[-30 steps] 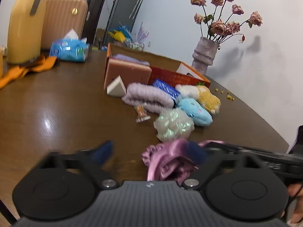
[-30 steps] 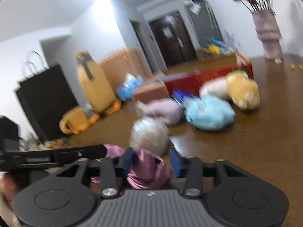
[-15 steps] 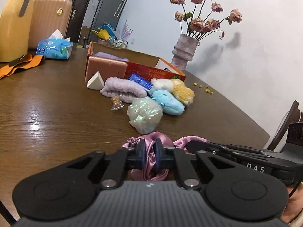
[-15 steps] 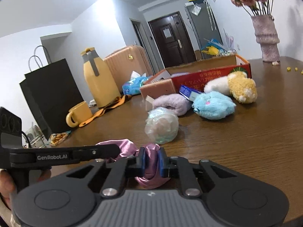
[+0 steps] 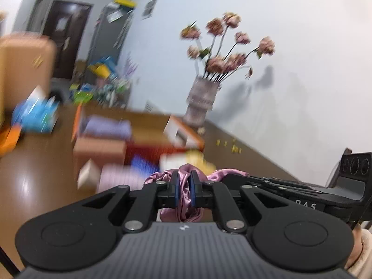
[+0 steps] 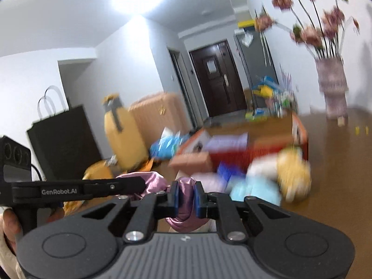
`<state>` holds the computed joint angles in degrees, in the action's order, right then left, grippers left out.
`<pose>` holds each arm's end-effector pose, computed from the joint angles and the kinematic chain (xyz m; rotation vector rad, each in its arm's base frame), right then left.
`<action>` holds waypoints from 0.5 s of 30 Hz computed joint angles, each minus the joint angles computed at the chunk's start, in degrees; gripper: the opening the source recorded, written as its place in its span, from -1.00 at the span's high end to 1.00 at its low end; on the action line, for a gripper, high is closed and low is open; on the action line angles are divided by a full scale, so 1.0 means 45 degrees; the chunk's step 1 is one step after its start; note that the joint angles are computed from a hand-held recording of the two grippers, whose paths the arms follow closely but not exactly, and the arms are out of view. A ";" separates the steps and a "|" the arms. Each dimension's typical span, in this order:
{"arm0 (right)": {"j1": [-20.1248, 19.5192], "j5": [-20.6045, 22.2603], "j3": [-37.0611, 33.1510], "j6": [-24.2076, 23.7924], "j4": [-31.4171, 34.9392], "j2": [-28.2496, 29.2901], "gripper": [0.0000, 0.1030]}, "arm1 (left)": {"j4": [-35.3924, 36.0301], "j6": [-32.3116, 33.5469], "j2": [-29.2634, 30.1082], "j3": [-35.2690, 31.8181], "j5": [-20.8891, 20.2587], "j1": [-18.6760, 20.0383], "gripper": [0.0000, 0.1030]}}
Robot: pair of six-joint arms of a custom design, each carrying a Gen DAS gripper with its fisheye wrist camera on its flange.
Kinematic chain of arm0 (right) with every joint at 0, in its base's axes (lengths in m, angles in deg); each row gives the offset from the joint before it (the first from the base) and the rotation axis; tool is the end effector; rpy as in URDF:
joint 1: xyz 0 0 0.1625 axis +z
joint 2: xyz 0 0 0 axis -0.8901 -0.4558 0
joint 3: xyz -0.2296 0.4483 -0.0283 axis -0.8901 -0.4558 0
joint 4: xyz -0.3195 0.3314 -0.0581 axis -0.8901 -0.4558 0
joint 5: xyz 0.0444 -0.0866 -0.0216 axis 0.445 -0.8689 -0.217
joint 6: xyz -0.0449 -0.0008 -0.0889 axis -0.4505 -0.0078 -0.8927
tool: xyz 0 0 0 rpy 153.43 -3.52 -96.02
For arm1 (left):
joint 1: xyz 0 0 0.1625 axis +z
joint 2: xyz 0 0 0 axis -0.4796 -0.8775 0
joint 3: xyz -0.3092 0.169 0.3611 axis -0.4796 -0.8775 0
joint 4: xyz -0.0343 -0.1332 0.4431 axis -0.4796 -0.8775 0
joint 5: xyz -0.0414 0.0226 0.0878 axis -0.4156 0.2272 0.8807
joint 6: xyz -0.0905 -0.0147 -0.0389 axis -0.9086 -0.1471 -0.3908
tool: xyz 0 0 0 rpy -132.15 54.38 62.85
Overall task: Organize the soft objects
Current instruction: 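Carry the pink scrunchie with the right tool into the box and release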
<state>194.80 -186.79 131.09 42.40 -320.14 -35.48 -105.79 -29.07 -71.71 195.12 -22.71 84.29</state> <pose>0.3632 -0.2811 0.0361 0.7809 -2.4077 1.4946 -0.0401 -0.3307 0.3940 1.1018 2.6160 -1.1805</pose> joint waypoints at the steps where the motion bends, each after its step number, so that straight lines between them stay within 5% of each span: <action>1: -0.0298 0.0156 -0.0271 -0.0662 0.0264 -0.0392 0.76 | -0.0572 0.0445 0.0999 -0.0517 -0.0350 0.0122 0.81; 5: -0.1740 0.0766 -0.1847 -0.2025 0.2596 -0.1913 0.76 | -0.1656 0.1405 0.4763 -0.2955 -0.0787 0.0604 0.82; 8: -0.2777 0.0754 -0.3533 -0.2258 0.5657 -0.2496 0.76 | -0.1366 0.1230 0.7450 -0.5106 -0.0224 0.0982 0.82; 15: -0.4640 -0.0224 -0.7810 -0.1275 1.1417 -0.1322 0.75 | 0.0093 -0.0122 1.1742 -0.8968 0.1498 0.2157 0.81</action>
<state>173.92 -187.80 95.94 36.66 -268.76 -41.43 -105.37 -29.61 -18.88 154.77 -15.96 94.00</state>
